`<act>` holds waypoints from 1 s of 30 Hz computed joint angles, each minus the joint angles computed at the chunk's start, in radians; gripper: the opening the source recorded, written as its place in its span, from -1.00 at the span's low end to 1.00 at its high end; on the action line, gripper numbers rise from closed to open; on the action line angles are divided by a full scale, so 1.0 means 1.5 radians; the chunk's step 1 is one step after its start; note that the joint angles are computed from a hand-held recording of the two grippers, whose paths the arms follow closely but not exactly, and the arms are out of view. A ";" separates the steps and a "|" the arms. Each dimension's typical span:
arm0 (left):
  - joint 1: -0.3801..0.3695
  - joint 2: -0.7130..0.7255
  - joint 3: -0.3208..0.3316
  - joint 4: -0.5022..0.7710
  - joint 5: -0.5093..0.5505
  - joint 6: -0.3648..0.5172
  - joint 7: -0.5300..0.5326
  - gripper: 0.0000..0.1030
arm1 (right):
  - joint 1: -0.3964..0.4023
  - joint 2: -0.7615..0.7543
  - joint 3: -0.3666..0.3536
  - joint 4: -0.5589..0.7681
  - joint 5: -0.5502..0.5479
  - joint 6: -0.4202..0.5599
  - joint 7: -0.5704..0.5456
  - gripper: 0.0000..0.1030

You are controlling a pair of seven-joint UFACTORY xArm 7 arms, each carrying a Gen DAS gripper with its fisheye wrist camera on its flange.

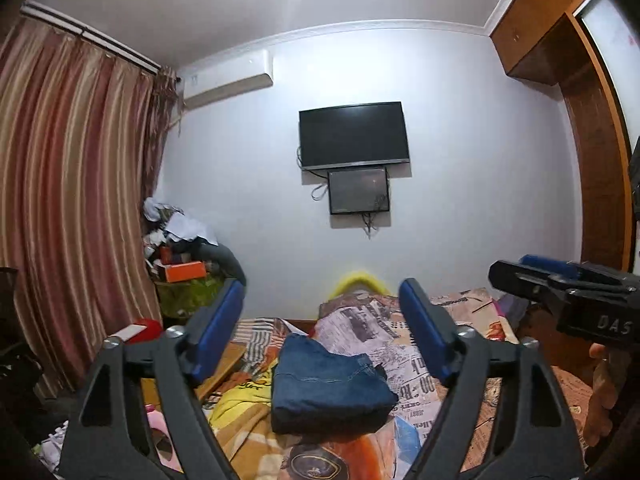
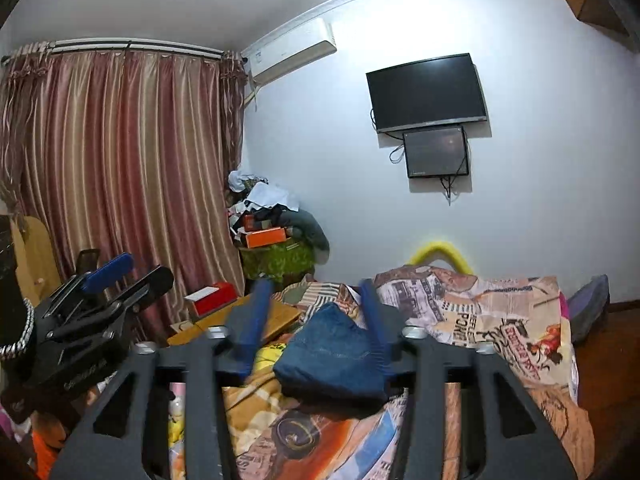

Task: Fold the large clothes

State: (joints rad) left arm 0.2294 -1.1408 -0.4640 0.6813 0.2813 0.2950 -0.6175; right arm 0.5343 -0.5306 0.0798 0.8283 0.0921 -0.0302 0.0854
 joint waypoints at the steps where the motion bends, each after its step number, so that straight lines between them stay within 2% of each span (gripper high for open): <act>1: 0.003 -0.009 -0.004 -0.004 0.000 0.006 -0.005 0.70 | -0.028 -0.002 0.020 -0.005 -0.003 -0.009 0.012 0.38; 2: 0.002 -0.015 -0.005 -0.007 -0.001 0.011 -0.009 0.77 | -0.059 -0.010 0.042 -0.011 -0.008 -0.015 0.026 0.58; 5: -0.007 -0.025 0.000 -0.014 -0.008 0.026 -0.019 0.86 | -0.151 -0.035 0.108 -0.024 -0.025 -0.032 0.072 0.95; 6: -0.009 -0.025 0.002 -0.015 -0.009 0.028 -0.021 0.87 | -0.168 -0.038 0.119 -0.023 -0.033 -0.031 0.081 1.00; 9: -0.014 -0.037 0.002 -0.019 -0.010 0.035 -0.028 0.89 | -0.203 -0.048 0.143 -0.022 -0.058 -0.026 0.099 1.00; 11: -0.015 -0.035 0.004 -0.020 -0.010 0.031 -0.030 0.89 | -0.211 -0.043 0.147 -0.014 -0.071 -0.014 0.105 1.00; 14: -0.028 -0.044 0.004 -0.024 -0.011 0.035 -0.031 0.90 | -0.189 -0.045 0.129 -0.023 -0.079 -0.007 0.108 1.00; 20: -0.023 -0.046 -0.004 -0.027 -0.006 0.034 -0.035 0.92 | -0.141 -0.047 0.085 -0.040 -0.080 0.000 0.094 1.00; 26: -0.025 -0.043 -0.006 -0.033 -0.007 0.032 -0.041 0.93 | -0.120 -0.057 0.067 -0.054 -0.074 0.004 0.084 1.00; 30: -0.028 -0.034 -0.004 -0.034 -0.008 0.028 -0.043 0.93 | -0.123 -0.061 0.071 -0.056 -0.073 0.012 0.082 1.00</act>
